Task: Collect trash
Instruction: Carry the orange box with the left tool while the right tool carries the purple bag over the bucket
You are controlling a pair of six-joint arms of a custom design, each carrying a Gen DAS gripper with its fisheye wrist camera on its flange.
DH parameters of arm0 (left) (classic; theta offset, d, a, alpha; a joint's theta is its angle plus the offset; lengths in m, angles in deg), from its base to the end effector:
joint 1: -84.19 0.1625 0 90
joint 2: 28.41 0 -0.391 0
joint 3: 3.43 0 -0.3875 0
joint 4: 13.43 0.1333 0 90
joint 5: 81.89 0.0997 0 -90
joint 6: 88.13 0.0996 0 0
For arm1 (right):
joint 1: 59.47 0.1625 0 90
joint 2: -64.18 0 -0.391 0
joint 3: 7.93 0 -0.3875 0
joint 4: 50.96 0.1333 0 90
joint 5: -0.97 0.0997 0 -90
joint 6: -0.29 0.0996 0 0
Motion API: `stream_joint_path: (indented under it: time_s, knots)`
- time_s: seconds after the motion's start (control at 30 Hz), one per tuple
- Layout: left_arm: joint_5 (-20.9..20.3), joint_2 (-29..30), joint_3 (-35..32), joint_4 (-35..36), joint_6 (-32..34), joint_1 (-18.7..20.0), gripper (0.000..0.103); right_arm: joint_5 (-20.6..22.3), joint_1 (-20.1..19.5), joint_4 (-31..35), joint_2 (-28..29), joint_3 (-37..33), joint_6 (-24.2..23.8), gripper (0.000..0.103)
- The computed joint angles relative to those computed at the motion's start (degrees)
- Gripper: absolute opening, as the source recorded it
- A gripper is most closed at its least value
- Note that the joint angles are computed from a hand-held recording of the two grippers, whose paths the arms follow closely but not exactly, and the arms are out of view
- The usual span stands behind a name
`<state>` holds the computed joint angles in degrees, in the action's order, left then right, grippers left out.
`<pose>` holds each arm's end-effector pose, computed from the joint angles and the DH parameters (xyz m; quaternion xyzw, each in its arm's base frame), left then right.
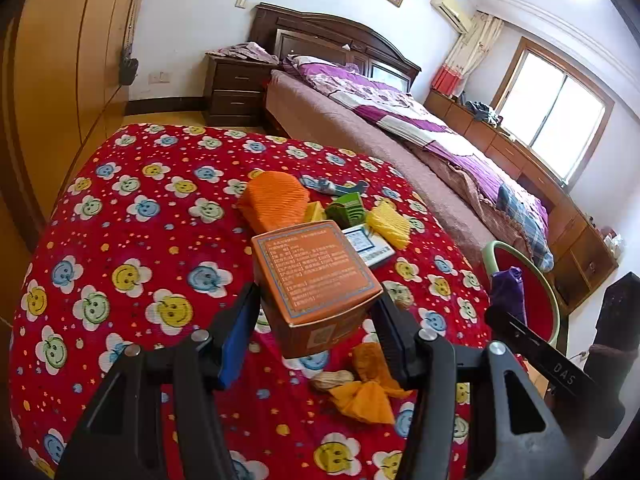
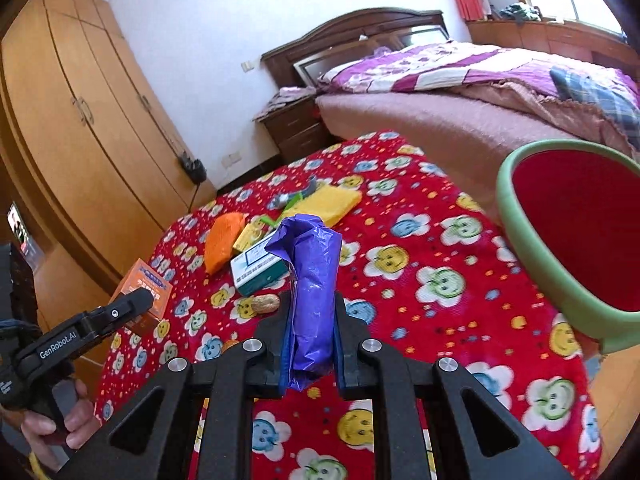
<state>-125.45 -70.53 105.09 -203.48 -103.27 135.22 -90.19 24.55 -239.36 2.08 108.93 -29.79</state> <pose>-0.1963 -0.5694 0.0678 0.0700 0.8843 -0.4085 0.2151 0.0735 -0.5581 0.1883 0.1901 -0.9086 0.3505 0.1240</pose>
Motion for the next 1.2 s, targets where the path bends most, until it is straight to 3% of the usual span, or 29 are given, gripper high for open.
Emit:
stream_joint_path:
  time_s: [0.23, 0.8, 1.2]
  knots:
    - [-0.7, 1.5, -2.1, 2.2, 0.3, -1.3, 0.057, 2.2, -2.0, -1.1, -2.9, 1.8, 0.2, 0.016]
    - [-8.3, 5.9, -9.5, 11.0, -0.5, -1.7, 0.057, 5.4, -7.0, -4.1, -7.9, 4.5, 2.6, 0.016]
    - [-10.1, 10.6, -16.9, 14.8, 4.2, -2.0, 0.057, 5.2, -9.2, -6.1, -10.1, 4.5, 5.4, 0.016]
